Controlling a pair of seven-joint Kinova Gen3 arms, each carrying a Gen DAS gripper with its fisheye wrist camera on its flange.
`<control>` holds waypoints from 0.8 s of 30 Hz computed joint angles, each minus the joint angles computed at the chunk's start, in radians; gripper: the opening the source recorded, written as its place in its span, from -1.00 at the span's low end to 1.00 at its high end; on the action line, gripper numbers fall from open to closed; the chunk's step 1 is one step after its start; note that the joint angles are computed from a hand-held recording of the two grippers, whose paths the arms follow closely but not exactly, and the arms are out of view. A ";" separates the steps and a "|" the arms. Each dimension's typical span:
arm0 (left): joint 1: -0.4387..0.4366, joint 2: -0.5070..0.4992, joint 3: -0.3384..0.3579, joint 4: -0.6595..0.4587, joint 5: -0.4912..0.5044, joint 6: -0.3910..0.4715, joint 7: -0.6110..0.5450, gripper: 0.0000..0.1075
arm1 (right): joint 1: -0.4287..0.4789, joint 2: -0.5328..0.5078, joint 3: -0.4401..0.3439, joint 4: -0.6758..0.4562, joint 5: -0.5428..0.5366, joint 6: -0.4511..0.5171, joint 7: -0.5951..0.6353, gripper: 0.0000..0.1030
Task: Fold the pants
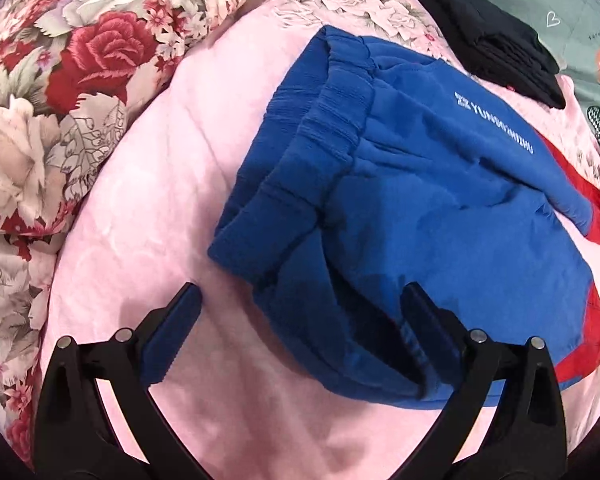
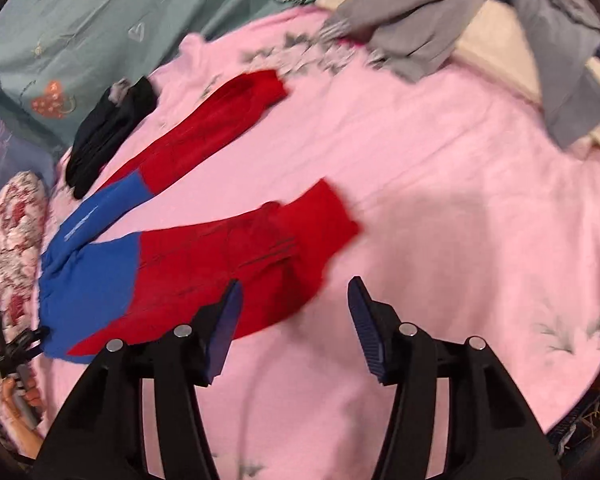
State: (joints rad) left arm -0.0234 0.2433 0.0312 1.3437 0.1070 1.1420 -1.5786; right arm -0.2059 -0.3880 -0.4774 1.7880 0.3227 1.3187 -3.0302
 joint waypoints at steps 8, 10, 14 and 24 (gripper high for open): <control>0.018 -0.029 0.001 0.025 -0.029 -0.031 -0.005 0.87 | -0.056 0.074 0.046 0.028 0.025 -0.006 0.096 -0.05; 0.014 -0.033 0.000 0.031 -0.028 -0.026 -0.012 0.87 | -0.074 0.115 0.065 0.026 0.049 -0.012 0.111 -0.05; 0.019 -0.031 -0.002 0.045 -0.036 -0.048 -0.009 0.87 | -0.113 0.230 0.043 -0.014 0.116 0.076 0.078 -0.03; -0.007 -0.025 -0.002 0.043 -0.001 -0.046 -0.021 0.87 | -0.193 0.103 0.143 0.004 0.003 0.045 0.096 -0.94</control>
State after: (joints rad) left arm -0.0305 0.2182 0.0290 1.3864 0.1062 1.0963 -1.5992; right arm -0.3991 -0.2850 -0.3346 1.7921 0.3257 1.3633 -2.9343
